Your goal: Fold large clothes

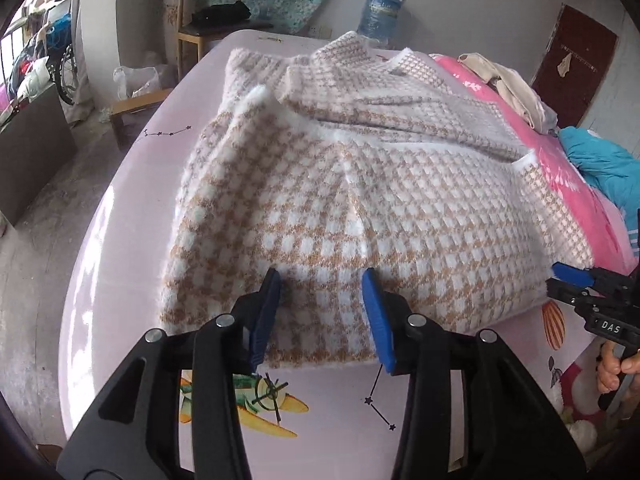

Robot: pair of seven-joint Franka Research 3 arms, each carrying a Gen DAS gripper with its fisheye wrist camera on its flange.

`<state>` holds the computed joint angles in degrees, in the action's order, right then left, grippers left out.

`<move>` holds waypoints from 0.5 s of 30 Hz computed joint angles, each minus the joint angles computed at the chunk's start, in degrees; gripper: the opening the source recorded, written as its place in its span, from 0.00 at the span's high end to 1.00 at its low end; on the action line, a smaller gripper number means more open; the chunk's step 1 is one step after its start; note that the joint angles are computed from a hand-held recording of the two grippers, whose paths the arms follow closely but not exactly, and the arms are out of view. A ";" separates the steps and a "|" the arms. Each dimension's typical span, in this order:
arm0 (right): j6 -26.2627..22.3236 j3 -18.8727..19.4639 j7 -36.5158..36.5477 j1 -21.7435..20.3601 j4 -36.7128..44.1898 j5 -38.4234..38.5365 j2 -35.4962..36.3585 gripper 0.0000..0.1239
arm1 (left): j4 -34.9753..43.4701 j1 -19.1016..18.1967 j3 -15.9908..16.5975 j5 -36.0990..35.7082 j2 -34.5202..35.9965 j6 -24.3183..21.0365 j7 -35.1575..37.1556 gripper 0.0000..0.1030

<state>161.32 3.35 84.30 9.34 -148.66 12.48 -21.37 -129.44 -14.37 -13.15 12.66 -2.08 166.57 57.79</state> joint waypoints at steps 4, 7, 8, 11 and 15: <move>2.74 4.16 7.43 -6.88 -1.63 -6.91 -3.31 0.56 | 2.87 0.22 -0.70 5.57 0.18 -5.30 -6.37 0.43; 1.32 6.29 14.80 -13.05 -1.91 -12.96 -3.03 0.50 | 7.02 -0.27 -1.10 9.20 2.25 -11.79 -10.58 0.28; -0.41 5.44 14.42 -12.82 -1.50 -11.83 -2.14 0.50 | 8.54 -0.67 -1.24 10.39 3.15 -14.28 -11.85 0.26; -0.44 2.59 13.31 -10.28 -0.69 -10.25 -1.01 0.50 | 11.69 -1.93 -1.23 14.31 5.16 -19.53 -14.46 0.18; -0.09 2.04 13.56 -8.49 1.42 -10.58 -0.45 0.49 | 13.41 -2.85 -1.01 16.00 5.87 -23.11 -16.11 0.15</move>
